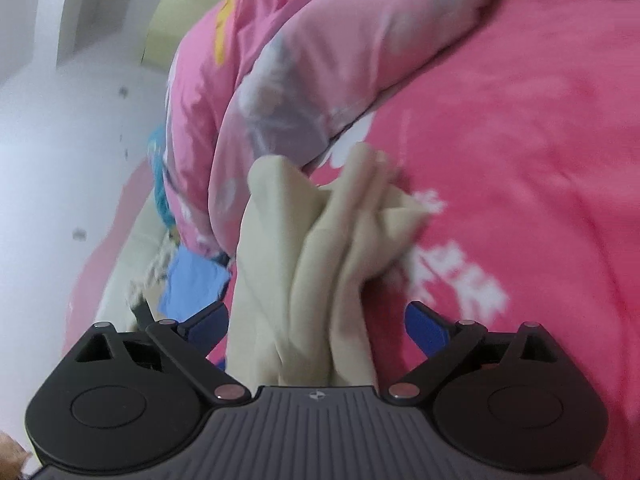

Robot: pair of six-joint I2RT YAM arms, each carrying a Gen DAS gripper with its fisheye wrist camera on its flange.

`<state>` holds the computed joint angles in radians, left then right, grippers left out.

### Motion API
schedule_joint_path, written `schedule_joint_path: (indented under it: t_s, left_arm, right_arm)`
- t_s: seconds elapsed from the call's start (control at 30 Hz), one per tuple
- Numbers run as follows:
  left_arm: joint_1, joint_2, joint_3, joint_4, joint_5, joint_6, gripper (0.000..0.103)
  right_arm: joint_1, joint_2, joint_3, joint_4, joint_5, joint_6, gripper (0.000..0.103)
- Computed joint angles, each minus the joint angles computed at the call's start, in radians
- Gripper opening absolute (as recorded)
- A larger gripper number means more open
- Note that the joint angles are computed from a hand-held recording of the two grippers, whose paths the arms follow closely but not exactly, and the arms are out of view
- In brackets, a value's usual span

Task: Fold clothes

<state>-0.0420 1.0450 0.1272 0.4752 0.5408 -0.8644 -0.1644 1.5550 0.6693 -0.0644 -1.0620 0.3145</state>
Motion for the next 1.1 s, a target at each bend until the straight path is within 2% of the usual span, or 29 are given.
schedule_joint_path:
  t_s: [0.13,0.23,0.43,0.53,0.6,0.67,0.7,0.83,0.93,1.0,1.1]
  left_arm:
    - [-0.035,-0.070,-0.028,-0.065,-0.029,-0.004,0.101]
    - [-0.059,-0.120,-0.046,-0.114,-0.054,-0.008,0.101]
    - [-0.193,-0.106,-0.042,-0.107,-0.180,0.003,0.101]
    - [-0.224,-0.071,-0.035,-0.070,-0.139,-0.003,0.101]
    - [-0.269,-0.098,-0.017,-0.122,-0.185,0.016,0.101]
    - [-0.267,-0.131,-0.015,-0.149,-0.163,0.012,0.100]
    - [-0.261,-0.154,-0.016,-0.161,-0.143,0.003,0.099]
    - [-0.245,-0.243,-0.015,-0.223,-0.076,-0.018,0.098]
    - [-0.304,-0.204,-0.004,-0.224,-0.117,-0.010,0.098]
    - [-0.320,-0.167,0.002,-0.238,-0.145,0.006,0.098]
    - [-0.248,-0.245,-0.030,-0.279,-0.085,0.009,0.097]
  right_arm:
    - [-0.033,-0.033,-0.075,0.002,-0.023,-0.006,0.098]
    - [0.020,-0.055,-0.111,0.041,-0.006,0.024,0.098]
    - [0.112,-0.076,-0.106,0.004,0.048,-0.021,0.098]
    - [0.142,-0.086,-0.114,0.025,0.044,0.005,0.081]
    - [0.165,-0.119,-0.120,0.019,0.093,-0.002,0.057]
    - [0.154,-0.137,-0.128,0.021,0.085,0.003,0.041]
    - [0.143,-0.149,-0.128,0.011,0.077,0.000,0.037]
    - [0.106,-0.183,-0.106,-0.073,0.052,-0.052,0.036]
    - [0.072,-0.144,-0.075,-0.152,0.044,-0.127,0.037]
    - [0.066,-0.102,-0.048,-0.209,0.087,-0.165,0.053]
    - [0.047,-0.142,-0.044,-0.261,0.118,-0.196,0.056]
